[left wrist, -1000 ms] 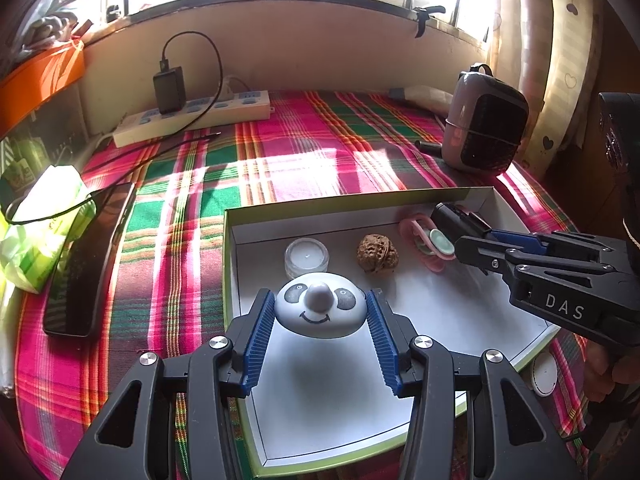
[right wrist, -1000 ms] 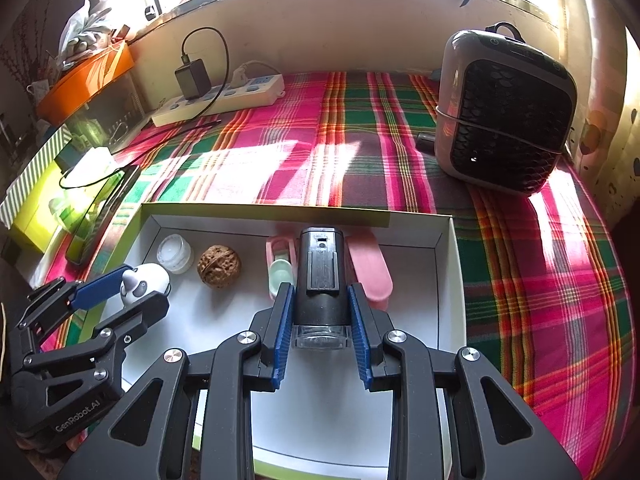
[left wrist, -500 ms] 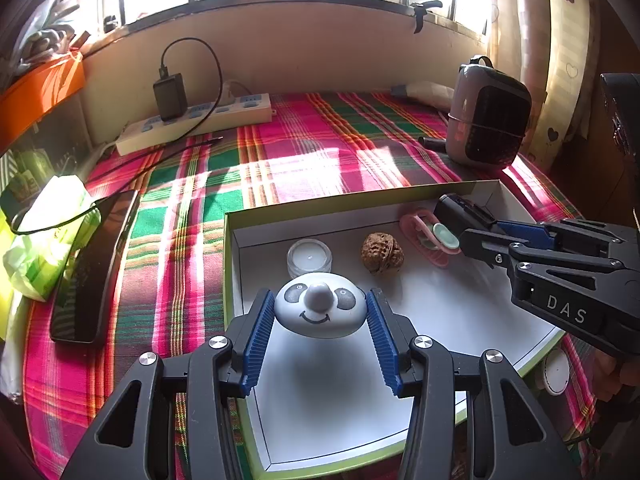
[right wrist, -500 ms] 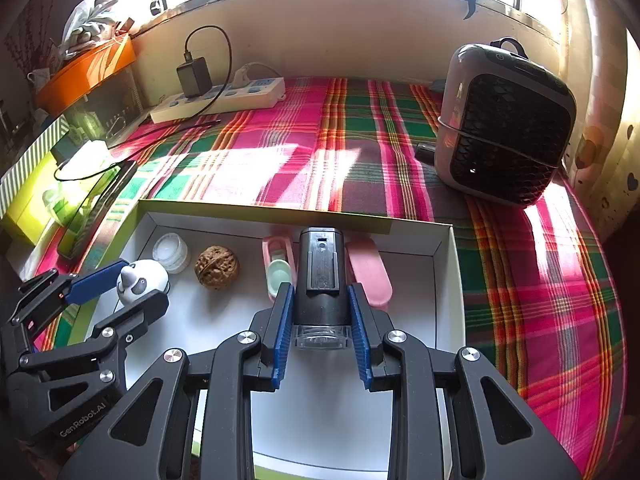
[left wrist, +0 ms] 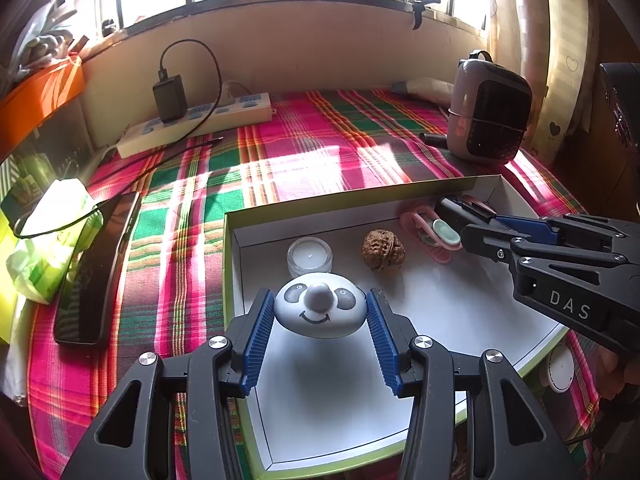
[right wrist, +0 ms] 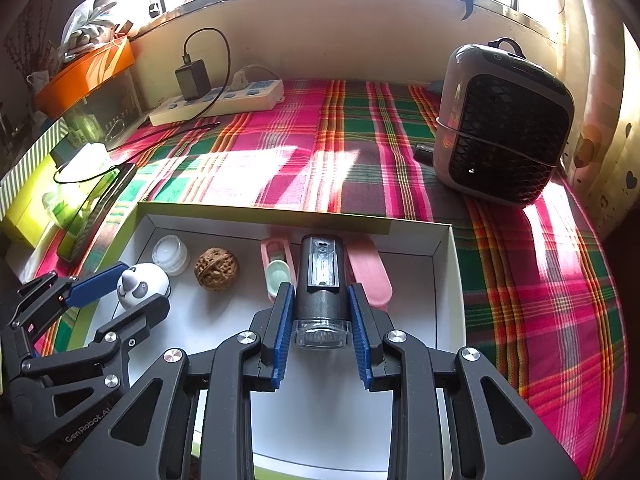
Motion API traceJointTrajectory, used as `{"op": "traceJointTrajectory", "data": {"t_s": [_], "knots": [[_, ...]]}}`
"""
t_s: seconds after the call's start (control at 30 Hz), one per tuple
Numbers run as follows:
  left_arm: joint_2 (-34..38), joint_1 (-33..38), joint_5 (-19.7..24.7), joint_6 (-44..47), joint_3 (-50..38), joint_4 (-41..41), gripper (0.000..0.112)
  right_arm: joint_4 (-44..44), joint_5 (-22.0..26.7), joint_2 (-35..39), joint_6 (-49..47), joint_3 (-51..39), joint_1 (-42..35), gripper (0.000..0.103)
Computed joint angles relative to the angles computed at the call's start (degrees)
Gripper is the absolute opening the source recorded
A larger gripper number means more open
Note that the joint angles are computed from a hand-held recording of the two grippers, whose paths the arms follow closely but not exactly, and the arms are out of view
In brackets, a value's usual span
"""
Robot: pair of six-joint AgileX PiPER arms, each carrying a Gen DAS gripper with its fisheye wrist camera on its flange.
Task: Organize objects
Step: 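Lower panda toy in left tool and black device in right tool into box, then open right tool releasing black device while left tool releases panda toy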
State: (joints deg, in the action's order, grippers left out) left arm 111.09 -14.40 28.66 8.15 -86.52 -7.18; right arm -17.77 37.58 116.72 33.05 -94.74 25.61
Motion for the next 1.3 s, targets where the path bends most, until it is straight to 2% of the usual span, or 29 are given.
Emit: {"op": "traceJointTrajectory", "data": {"t_s": [1.3], "knots": [[-0.12, 0.22, 0.04, 0.75, 0.12, -1.17, 0.046, 0.97, 0.65, 0.01, 0.56, -0.42, -0.24, 0.029]]}}
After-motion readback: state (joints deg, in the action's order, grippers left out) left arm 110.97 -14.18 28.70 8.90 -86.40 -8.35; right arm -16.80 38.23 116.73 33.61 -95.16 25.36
